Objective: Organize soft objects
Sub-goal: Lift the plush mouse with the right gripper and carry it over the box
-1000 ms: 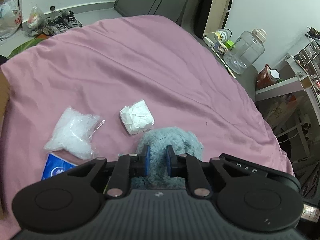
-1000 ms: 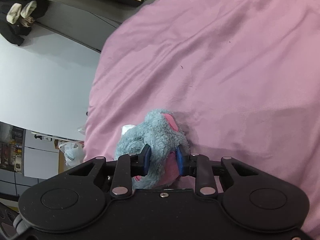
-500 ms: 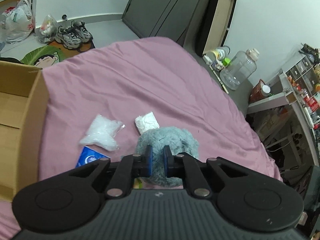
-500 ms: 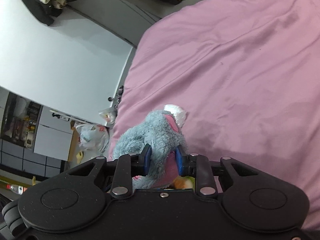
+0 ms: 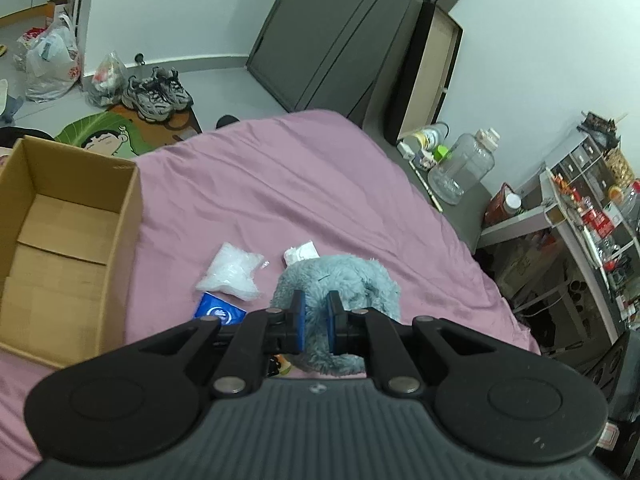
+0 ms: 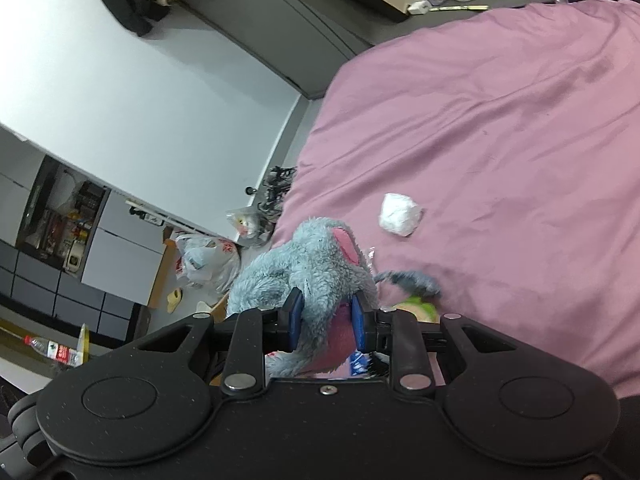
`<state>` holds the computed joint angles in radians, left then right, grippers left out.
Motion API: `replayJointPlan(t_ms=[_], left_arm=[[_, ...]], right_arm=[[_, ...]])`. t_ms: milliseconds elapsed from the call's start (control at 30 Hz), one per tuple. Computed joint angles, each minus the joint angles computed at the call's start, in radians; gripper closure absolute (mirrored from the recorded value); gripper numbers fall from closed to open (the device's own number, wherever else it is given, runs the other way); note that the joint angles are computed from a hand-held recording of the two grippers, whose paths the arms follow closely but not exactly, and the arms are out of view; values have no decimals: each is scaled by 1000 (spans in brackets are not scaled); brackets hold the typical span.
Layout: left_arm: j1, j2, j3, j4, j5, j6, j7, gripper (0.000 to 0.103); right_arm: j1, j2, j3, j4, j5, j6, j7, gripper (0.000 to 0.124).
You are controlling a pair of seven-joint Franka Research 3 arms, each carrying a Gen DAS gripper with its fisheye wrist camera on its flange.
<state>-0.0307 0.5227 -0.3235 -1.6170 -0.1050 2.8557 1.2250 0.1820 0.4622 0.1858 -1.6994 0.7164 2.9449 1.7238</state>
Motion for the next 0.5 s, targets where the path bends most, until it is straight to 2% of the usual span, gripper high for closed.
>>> replayJointPlan(t_ms=[500], left_arm=[[114, -164, -60, -207, -127, 112, 96, 94]], right_arm=[[58, -11, 8, 23, -37, 17, 1, 99]])
